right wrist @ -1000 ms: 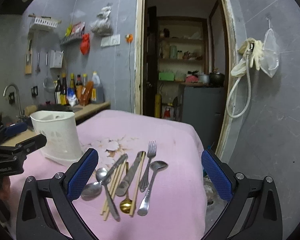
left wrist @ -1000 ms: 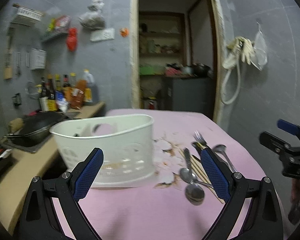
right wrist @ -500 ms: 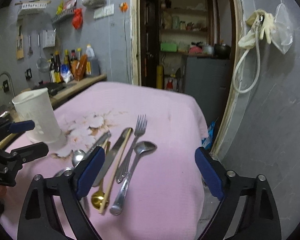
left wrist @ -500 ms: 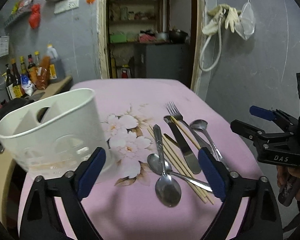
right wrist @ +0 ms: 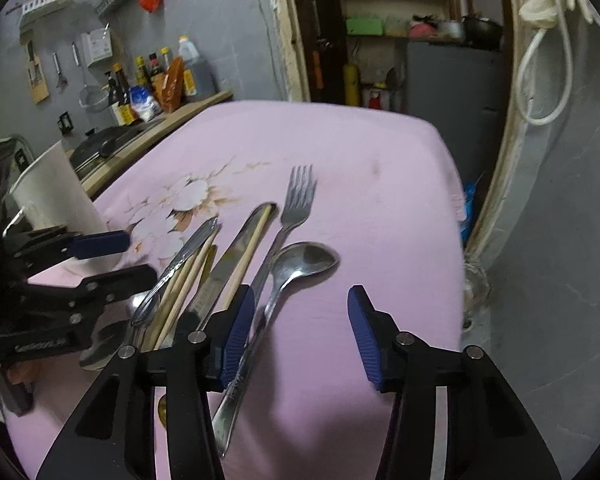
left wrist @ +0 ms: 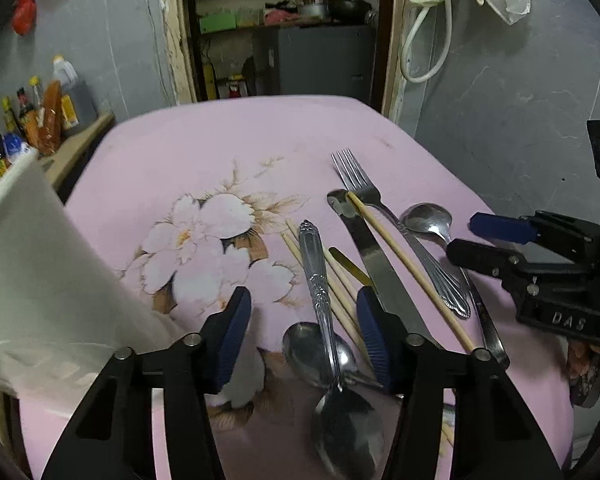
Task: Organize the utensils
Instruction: 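Move the left tool to the silver spoon and close on its handle, then lower the right tool onto the silver ladle spoon and close on it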
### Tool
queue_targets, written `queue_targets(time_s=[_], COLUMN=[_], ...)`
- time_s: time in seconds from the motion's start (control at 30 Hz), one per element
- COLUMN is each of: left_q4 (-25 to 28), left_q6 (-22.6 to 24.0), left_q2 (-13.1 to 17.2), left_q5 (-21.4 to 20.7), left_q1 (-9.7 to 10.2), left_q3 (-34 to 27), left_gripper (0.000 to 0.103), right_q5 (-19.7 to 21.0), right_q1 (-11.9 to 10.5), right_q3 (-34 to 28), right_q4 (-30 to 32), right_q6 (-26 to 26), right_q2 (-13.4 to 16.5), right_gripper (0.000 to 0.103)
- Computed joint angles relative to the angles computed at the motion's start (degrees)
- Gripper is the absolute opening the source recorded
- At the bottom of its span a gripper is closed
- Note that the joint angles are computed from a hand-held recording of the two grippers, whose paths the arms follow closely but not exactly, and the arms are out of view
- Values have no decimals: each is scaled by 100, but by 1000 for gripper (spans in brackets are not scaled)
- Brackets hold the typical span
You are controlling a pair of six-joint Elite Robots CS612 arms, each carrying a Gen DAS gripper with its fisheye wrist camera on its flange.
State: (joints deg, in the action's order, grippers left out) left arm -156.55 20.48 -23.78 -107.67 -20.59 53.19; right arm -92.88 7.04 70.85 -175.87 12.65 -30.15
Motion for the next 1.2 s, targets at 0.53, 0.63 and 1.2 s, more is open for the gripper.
queue_targets(time_s=[0.53, 0.63, 1.2], left_q4=[1357, 1321, 737], left_q6=[-96, -176, -655], left_q2=[392, 342, -327], left_q5=[-34, -102, -970], left_q1=[3, 16, 319], left_q3=[-969, -871, 435], left_gripper=[10, 9, 8], right_q5=[467, 655, 1404], right_q1=[-82, -105, -96], right_q3=[-245, -168, 809], right_q4=[309, 173, -779], right_q6=[-169, -80, 438], right_q2=[92, 74, -255], right_gripper=[12, 8, 5])
